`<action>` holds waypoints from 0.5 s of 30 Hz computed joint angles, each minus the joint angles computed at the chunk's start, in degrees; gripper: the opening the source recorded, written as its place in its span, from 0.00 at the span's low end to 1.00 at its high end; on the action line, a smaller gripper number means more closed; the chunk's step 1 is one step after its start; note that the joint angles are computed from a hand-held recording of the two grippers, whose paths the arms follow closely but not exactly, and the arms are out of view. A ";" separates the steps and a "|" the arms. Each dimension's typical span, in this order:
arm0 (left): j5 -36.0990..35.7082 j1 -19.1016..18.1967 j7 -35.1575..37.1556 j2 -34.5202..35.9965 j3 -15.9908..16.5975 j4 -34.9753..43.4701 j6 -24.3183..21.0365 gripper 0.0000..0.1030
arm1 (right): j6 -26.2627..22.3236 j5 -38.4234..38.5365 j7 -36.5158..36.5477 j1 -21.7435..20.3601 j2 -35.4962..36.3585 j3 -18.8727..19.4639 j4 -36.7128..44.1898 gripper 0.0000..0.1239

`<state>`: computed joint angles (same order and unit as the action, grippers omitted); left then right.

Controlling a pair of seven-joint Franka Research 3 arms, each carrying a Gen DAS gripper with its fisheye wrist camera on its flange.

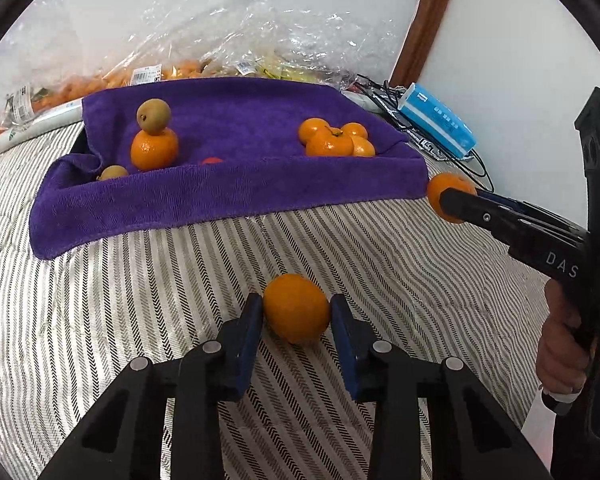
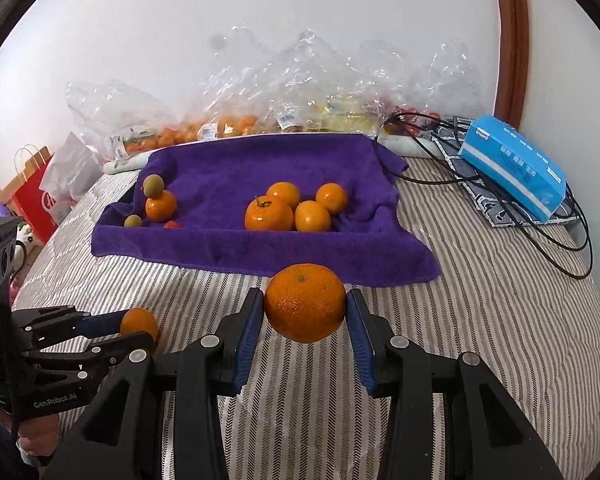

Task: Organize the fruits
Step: 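Lift the orange with the right tool and carry it toward the towel, then lower the orange onto the towel beside the other oranges with the right tool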

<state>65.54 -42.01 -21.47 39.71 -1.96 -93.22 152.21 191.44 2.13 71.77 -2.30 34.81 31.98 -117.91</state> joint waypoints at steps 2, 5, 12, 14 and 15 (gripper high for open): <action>0.82 -0.27 -1.05 -0.51 0.37 -0.52 0.35 0.32 | -0.03 0.00 0.10 -0.05 -0.07 0.07 -0.03 0.34; 1.98 -0.45 -2.67 -1.37 0.60 -1.20 0.05 0.32 | -0.04 -0.09 0.22 -0.17 -0.15 0.35 -0.06 0.34; 3.69 0.41 -6.17 -3.75 -0.11 -3.25 -1.83 0.32 | -0.56 -0.34 0.13 -0.28 -0.33 1.10 0.26 0.34; 4.23 0.85 -7.32 -4.84 -0.38 -4.20 -2.52 0.32 | -0.84 -0.27 -0.07 -0.24 -0.45 1.38 0.55 0.34; 4.51 1.05 -7.75 -5.21 -0.59 -4.52 -2.85 0.32 | -0.92 -0.20 -0.19 -0.25 -0.48 1.53 0.71 0.34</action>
